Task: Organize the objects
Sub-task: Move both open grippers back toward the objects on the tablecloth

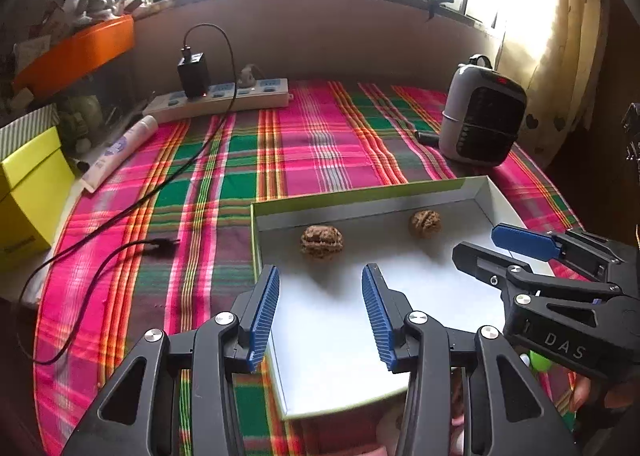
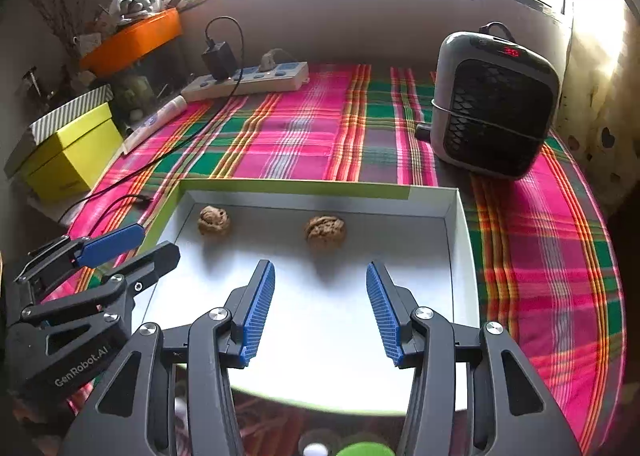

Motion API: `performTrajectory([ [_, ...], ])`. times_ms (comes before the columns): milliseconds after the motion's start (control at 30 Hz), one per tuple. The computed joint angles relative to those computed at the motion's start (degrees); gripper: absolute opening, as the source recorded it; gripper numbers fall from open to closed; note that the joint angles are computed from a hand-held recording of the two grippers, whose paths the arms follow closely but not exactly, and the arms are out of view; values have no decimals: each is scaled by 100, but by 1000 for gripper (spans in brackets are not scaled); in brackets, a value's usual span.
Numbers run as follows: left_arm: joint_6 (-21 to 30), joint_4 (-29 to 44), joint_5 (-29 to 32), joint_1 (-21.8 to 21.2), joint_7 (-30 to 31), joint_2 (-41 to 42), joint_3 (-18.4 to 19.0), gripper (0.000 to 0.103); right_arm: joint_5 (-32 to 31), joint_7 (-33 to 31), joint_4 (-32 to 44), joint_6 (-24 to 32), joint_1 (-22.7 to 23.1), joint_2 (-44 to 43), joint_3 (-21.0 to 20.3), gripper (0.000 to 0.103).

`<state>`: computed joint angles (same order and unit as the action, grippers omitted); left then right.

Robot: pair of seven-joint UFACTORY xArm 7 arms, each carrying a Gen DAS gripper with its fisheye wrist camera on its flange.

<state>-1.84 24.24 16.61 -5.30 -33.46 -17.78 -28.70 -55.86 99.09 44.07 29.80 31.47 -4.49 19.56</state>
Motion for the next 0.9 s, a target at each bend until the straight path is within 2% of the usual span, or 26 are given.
performTrajectory([
  [200, -98, -429, -244, -504, 115, -458, 393, 42, -179, 416, -198, 71, 62, -268, 182, 49],
  [567, -188, -1313, -899, -1786, 697, -1402, 1473, 42, -442, 1124, -646, 133, 108, -845, 676, 49],
  [900, 54, -2064, -1181, -2255, 727, -2298, 1612, 42, -231, 1353, -952, 545, 339, -1209, 1151, 49],
])
